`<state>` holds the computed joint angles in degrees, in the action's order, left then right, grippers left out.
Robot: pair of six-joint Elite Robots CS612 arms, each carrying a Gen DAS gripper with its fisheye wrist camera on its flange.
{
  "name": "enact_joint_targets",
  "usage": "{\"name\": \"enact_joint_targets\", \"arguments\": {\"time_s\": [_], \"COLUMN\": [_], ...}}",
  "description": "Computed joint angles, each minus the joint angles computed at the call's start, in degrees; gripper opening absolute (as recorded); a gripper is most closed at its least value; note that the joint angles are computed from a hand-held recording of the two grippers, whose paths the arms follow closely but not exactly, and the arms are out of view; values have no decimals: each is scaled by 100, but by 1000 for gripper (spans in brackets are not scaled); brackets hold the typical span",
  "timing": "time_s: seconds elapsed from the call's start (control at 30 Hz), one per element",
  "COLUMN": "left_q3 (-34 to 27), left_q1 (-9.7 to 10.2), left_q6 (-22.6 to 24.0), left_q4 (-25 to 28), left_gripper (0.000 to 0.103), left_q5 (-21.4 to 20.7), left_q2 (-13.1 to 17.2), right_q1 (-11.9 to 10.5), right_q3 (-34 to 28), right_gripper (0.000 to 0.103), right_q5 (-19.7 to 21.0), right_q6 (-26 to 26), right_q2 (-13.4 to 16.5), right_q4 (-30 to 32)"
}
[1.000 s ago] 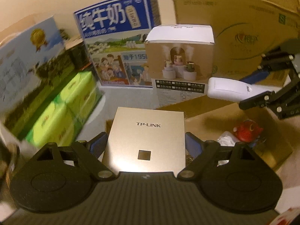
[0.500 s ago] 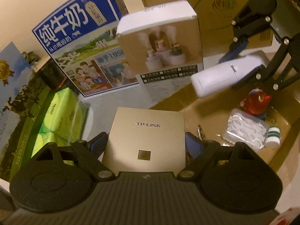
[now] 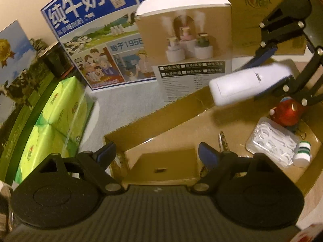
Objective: Organize rigid objects
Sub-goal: 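Lower the gold panel and white remote into the tray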
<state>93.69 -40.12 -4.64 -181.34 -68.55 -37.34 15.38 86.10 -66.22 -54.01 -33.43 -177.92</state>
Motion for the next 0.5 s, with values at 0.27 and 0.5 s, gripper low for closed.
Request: {"name": "enact_joint_targets", "arguments": {"time_s": [0.27,0.5], "left_q3": [122,165], "left_q1": [-38,-70], "left_q6": [-282,-352], "left_q4": [-176,-188], "left_gripper": [87,87], "left_q5": [103,140], "left_q2": [-54,-83], "right_q1": [-11,8], "right_q3": [7,10], "right_gripper": [39,39], "right_q5": [53,40], "right_q6": [208,229], "right_q2": [-21,-34], "right_q4": [23,19]}}
